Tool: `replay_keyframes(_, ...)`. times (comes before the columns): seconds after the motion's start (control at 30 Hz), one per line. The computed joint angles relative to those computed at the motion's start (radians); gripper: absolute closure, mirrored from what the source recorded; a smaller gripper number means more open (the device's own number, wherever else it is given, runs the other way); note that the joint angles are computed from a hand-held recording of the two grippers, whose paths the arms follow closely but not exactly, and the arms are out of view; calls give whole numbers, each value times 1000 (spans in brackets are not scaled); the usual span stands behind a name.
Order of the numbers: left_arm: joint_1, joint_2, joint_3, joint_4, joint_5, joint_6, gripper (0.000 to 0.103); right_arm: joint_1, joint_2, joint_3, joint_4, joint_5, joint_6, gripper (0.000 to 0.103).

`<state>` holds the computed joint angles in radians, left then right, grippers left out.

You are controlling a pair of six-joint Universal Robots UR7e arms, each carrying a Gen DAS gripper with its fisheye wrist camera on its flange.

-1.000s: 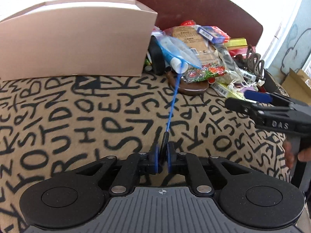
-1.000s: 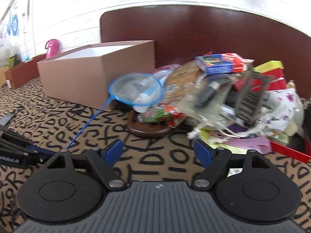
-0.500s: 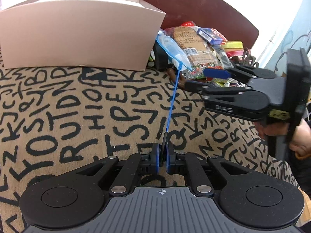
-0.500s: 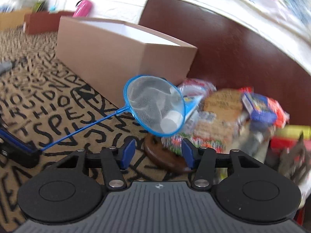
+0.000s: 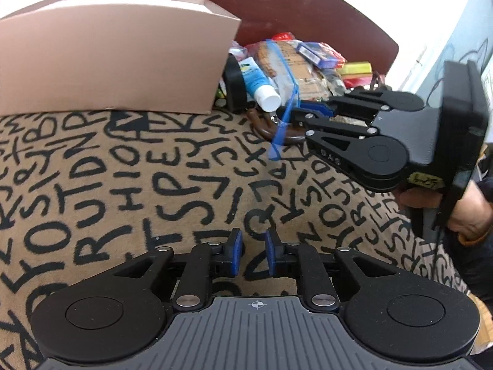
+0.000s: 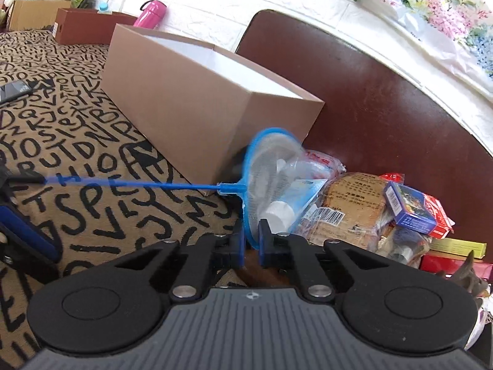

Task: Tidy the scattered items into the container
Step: 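Grasp the net scoop rim with the right tool while the left holds the handle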

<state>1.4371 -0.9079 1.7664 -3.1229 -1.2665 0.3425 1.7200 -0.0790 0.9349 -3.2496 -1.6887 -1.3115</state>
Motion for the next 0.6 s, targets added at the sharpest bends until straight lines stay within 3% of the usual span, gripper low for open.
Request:
replay_keyframes(0.03, -6, 2, 3, -14, 10, 8, 71, 0, -5, 11, -12, 0, -7, 94)
replay_keyframes(0.17, -20, -16, 37, -71, 7, 30, 49, 0, -26, 44, -23, 5, -20, 94)
replay_keyframes(0.3, -9, -70, 82, -30, -83, 44, 37, 0, -27, 60, -46, 2, -60, 94)
replay_keyframes(0.37, -13, -77, 100, -49, -72, 47, 34, -1, -24, 64, -44, 3, -68, 94)
replay_keyframes(0.43, -22, -62, 96, -75, -27, 41, 34, -2, -21, 64, -39, 2, -68, 94)
replay_keyframes(0.53, -18, -51, 73, -57, -46, 26, 38, -3, -20, 77, -58, -1, -91, 94)
replay_keyframes(0.57, -16, -50, 66, -43, -52, 29, 42, -4, -23, 85, -62, 0, -100, 94)
replay_keyframes(0.6, -15, -50, 59, -29, -55, 36, 53, -4, -27, 92, -63, 0, -104, 94)
